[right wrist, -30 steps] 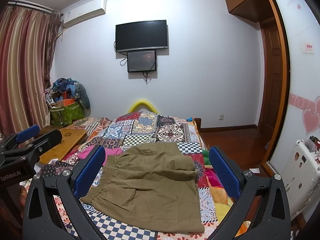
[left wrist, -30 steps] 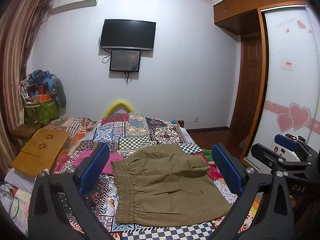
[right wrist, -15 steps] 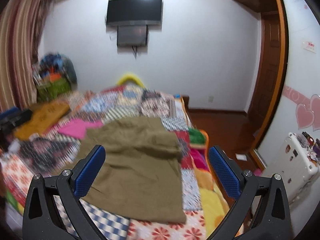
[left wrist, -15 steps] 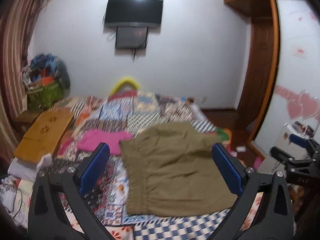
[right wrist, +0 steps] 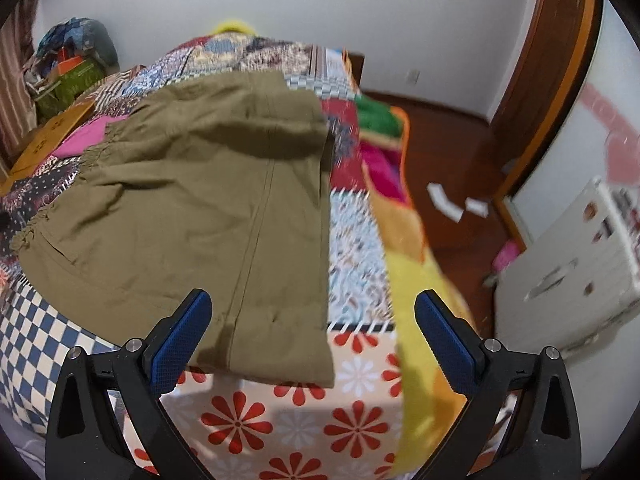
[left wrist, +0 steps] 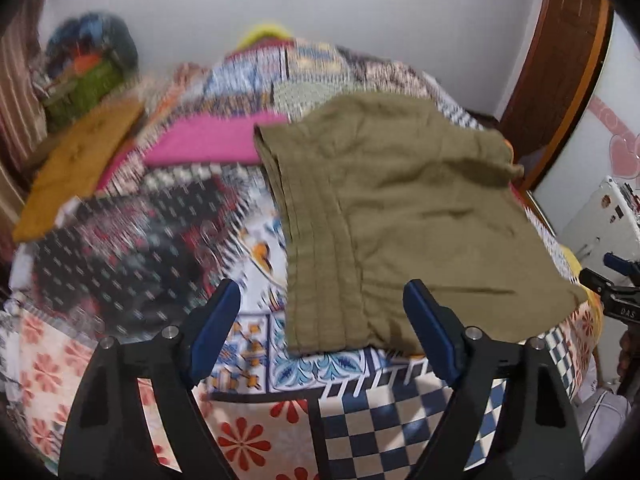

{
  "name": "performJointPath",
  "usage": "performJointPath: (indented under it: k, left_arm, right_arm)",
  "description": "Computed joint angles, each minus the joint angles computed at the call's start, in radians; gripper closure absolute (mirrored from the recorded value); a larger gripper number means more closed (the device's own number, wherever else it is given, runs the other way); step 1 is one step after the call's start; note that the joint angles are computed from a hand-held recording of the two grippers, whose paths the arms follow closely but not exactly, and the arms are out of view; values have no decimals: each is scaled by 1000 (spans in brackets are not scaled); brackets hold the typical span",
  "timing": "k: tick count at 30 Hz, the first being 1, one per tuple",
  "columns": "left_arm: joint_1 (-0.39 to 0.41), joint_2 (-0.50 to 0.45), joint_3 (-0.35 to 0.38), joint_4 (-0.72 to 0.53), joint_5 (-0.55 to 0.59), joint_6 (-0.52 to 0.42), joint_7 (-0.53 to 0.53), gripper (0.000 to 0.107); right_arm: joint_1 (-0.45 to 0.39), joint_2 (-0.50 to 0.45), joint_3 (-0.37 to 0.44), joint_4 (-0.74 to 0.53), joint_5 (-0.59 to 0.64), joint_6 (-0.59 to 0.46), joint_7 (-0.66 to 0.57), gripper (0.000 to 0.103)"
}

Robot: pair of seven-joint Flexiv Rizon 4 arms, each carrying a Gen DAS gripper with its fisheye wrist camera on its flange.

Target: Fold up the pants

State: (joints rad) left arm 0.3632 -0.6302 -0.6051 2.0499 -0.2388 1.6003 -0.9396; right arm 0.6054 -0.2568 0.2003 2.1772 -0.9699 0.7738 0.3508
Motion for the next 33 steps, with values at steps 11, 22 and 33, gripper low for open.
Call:
performJointPath:
  k: [11,22,33]
  left_arm:
    - [-76,-43,43,-42,-93,-113,80,31]
    - [-28,-1,0,10,-165,-137,199,59]
    - [52,75,-63,115,-174,-111,254,60]
  right_arm:
    - [-48,-46,-52,60,-13,322,27,39]
    - [-11,-51,-31,45,44,273,-74,88]
    - [-9,-5,-14,79,84,295,-101,92]
